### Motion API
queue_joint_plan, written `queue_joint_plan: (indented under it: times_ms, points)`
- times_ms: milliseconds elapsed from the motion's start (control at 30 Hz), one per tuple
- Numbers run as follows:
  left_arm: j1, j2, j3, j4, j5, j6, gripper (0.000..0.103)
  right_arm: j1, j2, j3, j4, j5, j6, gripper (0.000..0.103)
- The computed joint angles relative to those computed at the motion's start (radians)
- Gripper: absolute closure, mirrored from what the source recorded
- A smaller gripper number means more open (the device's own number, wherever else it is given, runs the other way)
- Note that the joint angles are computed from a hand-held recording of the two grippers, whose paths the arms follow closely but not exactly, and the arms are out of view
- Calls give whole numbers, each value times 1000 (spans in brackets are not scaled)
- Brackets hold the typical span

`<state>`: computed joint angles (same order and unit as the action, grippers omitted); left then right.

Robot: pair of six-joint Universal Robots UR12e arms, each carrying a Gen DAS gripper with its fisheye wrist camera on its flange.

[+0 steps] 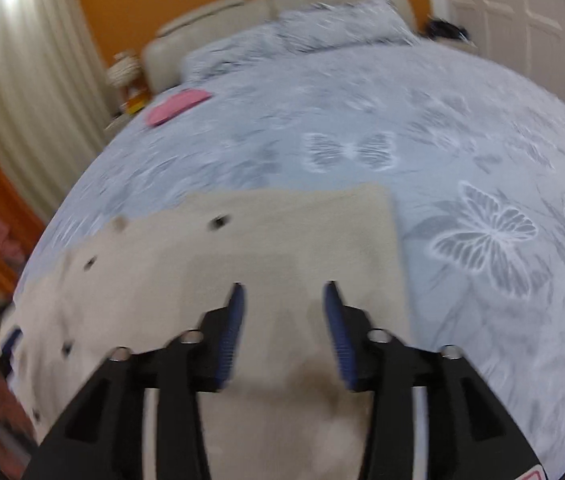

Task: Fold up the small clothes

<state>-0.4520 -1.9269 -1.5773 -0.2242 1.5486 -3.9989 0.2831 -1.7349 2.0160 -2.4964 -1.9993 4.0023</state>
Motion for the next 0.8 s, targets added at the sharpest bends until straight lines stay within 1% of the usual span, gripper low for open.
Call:
queue_joint_plan:
  times_ms: [33,67,100,133,167,200,233,300,333,367,400,433,467,500,533,567,600,633,667,700,767,800]
  points:
    - [25,20,-28,12,23,-73,39,23,10,-3,-8,11,-31,56]
    - [49,38,-59,38,50,-127,37,35,20,-4,-16,28,-61,56]
    - [72,55,-86,45,91,-157,31,51,31,-5,-21,33,-84,56]
    - [93,67,-99,33,113,-162,26,64,47,-7,-26,44,-117,56]
    - [116,76,-101,-8,129,-152,26,70,58,-13,-13,58,-142,56]
    - [152,83,-91,-74,136,-107,26,72,70,-20,1,70,-157,56]
    - [174,82,-79,-108,144,-71,26,70,83,-26,5,97,-163,56]
    - [214,71,-33,-209,186,-13,26,73,92,-25,-18,130,-162,55]
    - [245,57,-6,-248,165,2,26,77,99,-29,-26,131,-166,52]
    - [267,44,14,-275,138,1,24,81,105,-32,-32,127,-172,49]
    - [294,30,32,-302,69,-2,22,80,109,-34,-34,127,-178,49]
    - [319,2,63,-350,4,-34,22,78,111,-34,-34,130,-176,49]
    - [326,-10,72,-367,-20,-61,21,74,111,-33,-38,137,-174,48]
    - [326,-21,80,-342,-2,-64,18,74,110,-34,-39,139,-169,48]
    - [314,-24,82,-331,40,-51,20,70,108,-29,-49,148,-163,48]
    - [307,-35,101,-350,51,-30,25,65,107,-28,-54,154,-159,47]
    - [298,-48,125,-385,60,2,50,62,107,-26,-61,159,-154,47]
    - [290,-52,134,-403,80,23,79,59,106,-24,-66,164,-152,47]
    - [287,-56,137,-396,75,50,95,56,106,-23,-71,169,-152,47]
    - [281,-60,141,-377,62,65,94,54,105,-22,-74,174,-152,47]
    - [254,-55,146,-328,125,115,94,48,102,-17,-90,186,-143,47]
    - [228,-54,156,-294,153,168,94,44,99,-13,-98,194,-137,47]
